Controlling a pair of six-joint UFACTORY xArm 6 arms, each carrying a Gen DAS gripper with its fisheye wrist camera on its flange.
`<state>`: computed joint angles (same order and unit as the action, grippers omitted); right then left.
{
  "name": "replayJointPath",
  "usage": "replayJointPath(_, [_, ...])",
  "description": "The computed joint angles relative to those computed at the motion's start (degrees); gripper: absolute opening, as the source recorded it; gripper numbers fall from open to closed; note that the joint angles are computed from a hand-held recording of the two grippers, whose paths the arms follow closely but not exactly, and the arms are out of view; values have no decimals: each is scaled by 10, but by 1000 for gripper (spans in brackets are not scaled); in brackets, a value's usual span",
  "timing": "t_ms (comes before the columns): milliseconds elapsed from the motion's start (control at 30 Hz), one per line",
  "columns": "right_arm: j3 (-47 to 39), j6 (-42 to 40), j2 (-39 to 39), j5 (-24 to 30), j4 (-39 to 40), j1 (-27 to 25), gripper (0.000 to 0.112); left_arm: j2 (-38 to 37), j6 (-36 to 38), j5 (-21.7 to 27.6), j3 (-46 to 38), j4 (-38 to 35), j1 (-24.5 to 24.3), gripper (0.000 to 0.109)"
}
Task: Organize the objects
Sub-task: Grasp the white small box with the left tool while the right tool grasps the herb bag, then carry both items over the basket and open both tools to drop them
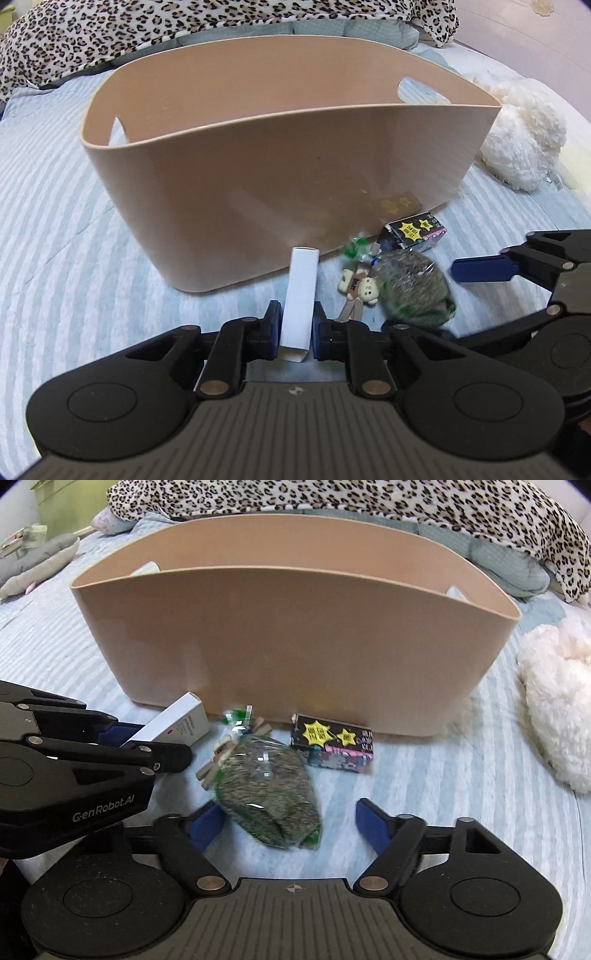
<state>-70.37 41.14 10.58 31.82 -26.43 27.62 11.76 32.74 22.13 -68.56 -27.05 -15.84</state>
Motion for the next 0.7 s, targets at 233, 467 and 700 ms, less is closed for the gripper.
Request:
replayJointPath(233, [6,2,-14,0,8,5,37,-17,-6,-8,19,18,2,15])
replayJointPath(467, [39,44,-62,8,-16,11,35,-49,10,-20,45,7,0,15])
replayJointPath(700, [72,70,-111,-5,-43,-2,35,-90,19,-23,68,-18,6,15])
